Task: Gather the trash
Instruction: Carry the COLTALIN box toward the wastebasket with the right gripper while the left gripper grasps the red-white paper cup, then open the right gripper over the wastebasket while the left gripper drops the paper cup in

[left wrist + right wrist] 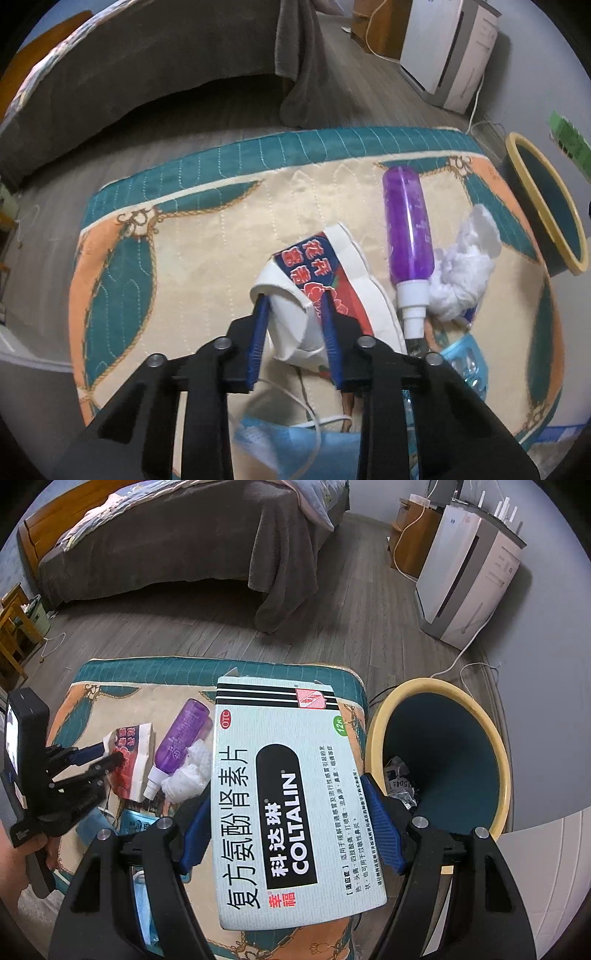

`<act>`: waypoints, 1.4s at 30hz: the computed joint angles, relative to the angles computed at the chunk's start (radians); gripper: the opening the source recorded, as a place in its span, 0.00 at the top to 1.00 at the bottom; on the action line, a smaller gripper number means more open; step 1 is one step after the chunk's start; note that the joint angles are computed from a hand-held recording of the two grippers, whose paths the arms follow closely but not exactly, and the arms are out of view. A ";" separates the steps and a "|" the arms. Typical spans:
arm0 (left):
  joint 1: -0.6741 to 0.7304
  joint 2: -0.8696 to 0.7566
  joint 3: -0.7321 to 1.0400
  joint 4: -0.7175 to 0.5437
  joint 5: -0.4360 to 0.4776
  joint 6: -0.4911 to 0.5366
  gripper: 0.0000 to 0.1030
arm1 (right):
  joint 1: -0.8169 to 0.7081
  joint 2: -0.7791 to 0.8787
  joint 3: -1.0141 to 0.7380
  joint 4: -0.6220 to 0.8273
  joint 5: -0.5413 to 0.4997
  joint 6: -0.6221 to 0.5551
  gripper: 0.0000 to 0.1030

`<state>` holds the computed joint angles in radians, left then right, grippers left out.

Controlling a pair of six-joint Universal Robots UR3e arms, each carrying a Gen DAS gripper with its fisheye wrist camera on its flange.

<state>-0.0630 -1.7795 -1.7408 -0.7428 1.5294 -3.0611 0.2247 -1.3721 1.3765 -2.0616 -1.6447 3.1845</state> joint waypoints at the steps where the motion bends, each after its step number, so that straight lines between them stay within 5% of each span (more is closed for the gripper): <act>1: 0.001 0.004 -0.003 0.003 0.000 0.000 0.79 | 0.001 0.001 0.000 0.000 0.000 0.002 0.30; 18: 0.009 0.095 -0.023 0.050 -0.004 -0.034 0.84 | 0.034 0.016 -0.016 -0.014 -0.054 -0.005 0.30; 42: -0.201 0.014 0.264 0.008 -0.021 -0.139 0.83 | -0.192 -0.169 0.167 -0.051 0.117 -0.061 0.30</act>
